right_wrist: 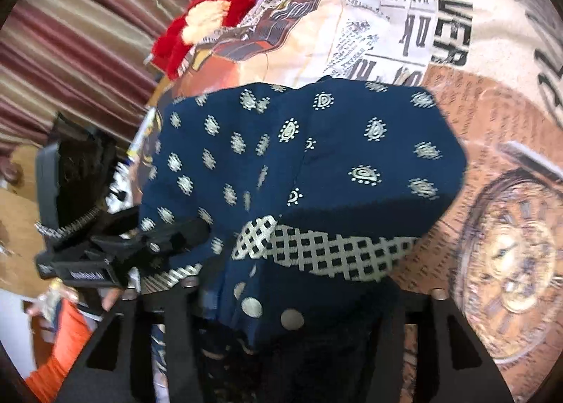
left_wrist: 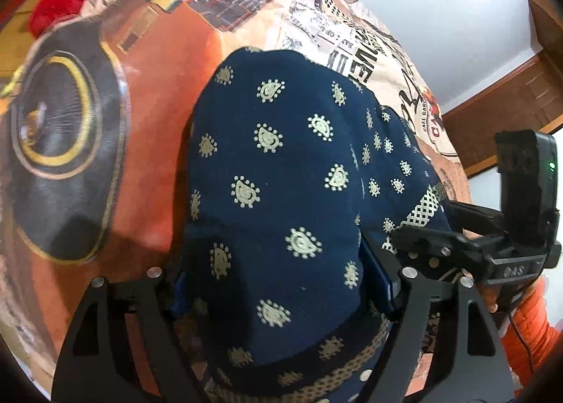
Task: Fold large clothes
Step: 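Lay the folded bundle on the bedspread and open both tools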
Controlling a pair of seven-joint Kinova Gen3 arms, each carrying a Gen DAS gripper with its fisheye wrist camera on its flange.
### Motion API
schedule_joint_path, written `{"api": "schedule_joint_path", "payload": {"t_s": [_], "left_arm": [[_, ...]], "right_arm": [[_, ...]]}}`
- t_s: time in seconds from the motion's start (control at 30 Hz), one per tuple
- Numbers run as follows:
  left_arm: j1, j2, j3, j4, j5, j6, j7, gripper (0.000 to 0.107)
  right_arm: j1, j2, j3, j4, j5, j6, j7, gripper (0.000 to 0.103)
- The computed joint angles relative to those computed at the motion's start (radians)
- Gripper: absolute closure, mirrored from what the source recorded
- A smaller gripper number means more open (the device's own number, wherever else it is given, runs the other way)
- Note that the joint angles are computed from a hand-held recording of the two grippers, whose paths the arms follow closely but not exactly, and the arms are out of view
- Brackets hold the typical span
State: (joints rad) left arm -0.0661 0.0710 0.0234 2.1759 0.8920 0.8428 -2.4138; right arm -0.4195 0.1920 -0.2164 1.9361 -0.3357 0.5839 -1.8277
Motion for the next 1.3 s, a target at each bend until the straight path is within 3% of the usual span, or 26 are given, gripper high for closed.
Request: {"api": "schedule_joint_path", "payload": {"t_s": [0.07, 0.13, 0.3, 0.5, 0.6, 0.73, 0.87, 1.0, 1.17, 1.3], "left_arm": [[0.007, -0.034, -0.001, 0.009, -0.03, -0.021, 0.03, 0.029], [0.027, -0.093, 0.003, 0.031, -0.07, -0.077, 0.062, 0.029], [0.086, -0.26, -0.006, 0.101, -0.178, -0.175, 0.119, 0.029], [0.154, -0.344, 0.008, 0.153, -0.323, -0.195, 0.244, 0.029], [0.157, -0.378, 0.078, 0.168, -0.41, -0.212, 0.366, 0.029], [0.153, -0.46, 0.175, 0.176, -0.533, -0.227, 0.527, 0.029], [0.158, -0.585, 0.209, 0.146, -0.617, -0.203, 0.644, 0.029], [0.187, -0.714, 0.174, 0.096, -0.666, -0.167, 0.722, 0.029], [0.223, -0.849, 0.138, 0.024, -0.686, -0.127, 0.817, 0.029], [0.232, -0.95, 0.147, -0.02, -0.694, -0.118, 0.869, 0.029]], "right_arm": [[-0.093, -0.017, 0.071, -0.012, 0.081, 0.033, -0.068, 0.026], [-0.157, -0.04, 0.1, -0.012, 0.163, 0.058, -0.122, 0.024], [-0.14, -0.058, 0.015, -0.006, 0.314, 0.11, -0.236, 0.016], [-0.101, -0.099, 0.007, 0.043, 0.243, 0.109, -0.226, 0.013], [-0.099, -0.139, 0.002, 0.064, 0.248, 0.117, -0.253, 0.013], [-0.126, -0.21, -0.029, 0.085, 0.348, 0.142, -0.359, 0.013], [-0.144, -0.295, -0.097, 0.096, 0.49, 0.164, -0.516, 0.013], [-0.13, -0.403, -0.17, 0.104, 0.564, 0.156, -0.618, 0.013], [-0.038, -0.549, -0.347, 0.081, 0.695, 0.147, -0.77, 0.013], [0.065, -0.667, -0.463, 0.052, 0.738, 0.124, -0.809, 0.013]]}}
